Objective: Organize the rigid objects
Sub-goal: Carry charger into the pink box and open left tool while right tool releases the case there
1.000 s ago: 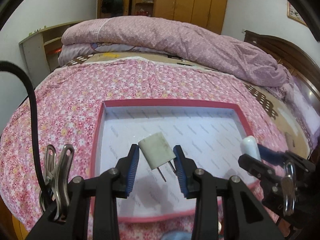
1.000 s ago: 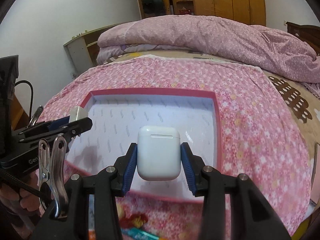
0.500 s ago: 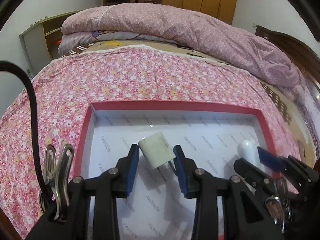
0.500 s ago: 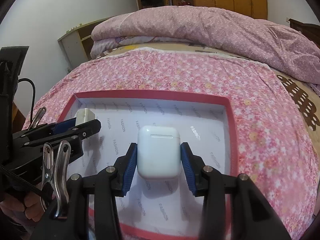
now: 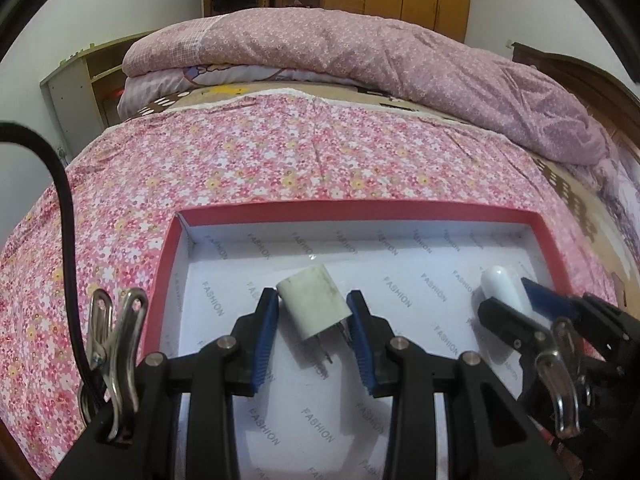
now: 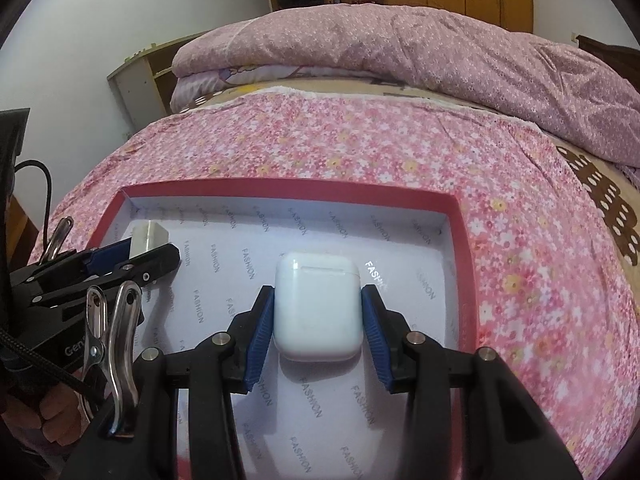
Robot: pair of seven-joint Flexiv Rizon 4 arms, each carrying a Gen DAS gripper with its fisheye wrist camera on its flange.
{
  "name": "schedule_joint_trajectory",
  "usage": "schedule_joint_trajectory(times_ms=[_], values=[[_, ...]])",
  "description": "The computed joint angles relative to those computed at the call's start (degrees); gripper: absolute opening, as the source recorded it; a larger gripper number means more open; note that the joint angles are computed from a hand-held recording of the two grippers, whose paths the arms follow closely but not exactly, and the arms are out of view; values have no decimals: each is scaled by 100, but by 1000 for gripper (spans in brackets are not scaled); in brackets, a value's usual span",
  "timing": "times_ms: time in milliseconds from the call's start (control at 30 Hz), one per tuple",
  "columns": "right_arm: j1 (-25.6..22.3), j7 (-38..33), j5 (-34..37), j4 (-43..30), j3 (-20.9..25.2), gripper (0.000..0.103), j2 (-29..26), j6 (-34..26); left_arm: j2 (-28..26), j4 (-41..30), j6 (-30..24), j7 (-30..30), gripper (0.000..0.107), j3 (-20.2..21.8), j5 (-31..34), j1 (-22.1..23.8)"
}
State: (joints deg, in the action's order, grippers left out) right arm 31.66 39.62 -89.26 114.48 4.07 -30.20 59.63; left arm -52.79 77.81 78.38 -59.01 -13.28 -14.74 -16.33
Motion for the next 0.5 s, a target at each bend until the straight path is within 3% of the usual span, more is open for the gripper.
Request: schedule_joint_trajectory(times_ms=[500], values=[[-34, 111, -112, -35, -21, 45, -42, 2, -44, -24, 120, 2, 37, 64, 93, -60]])
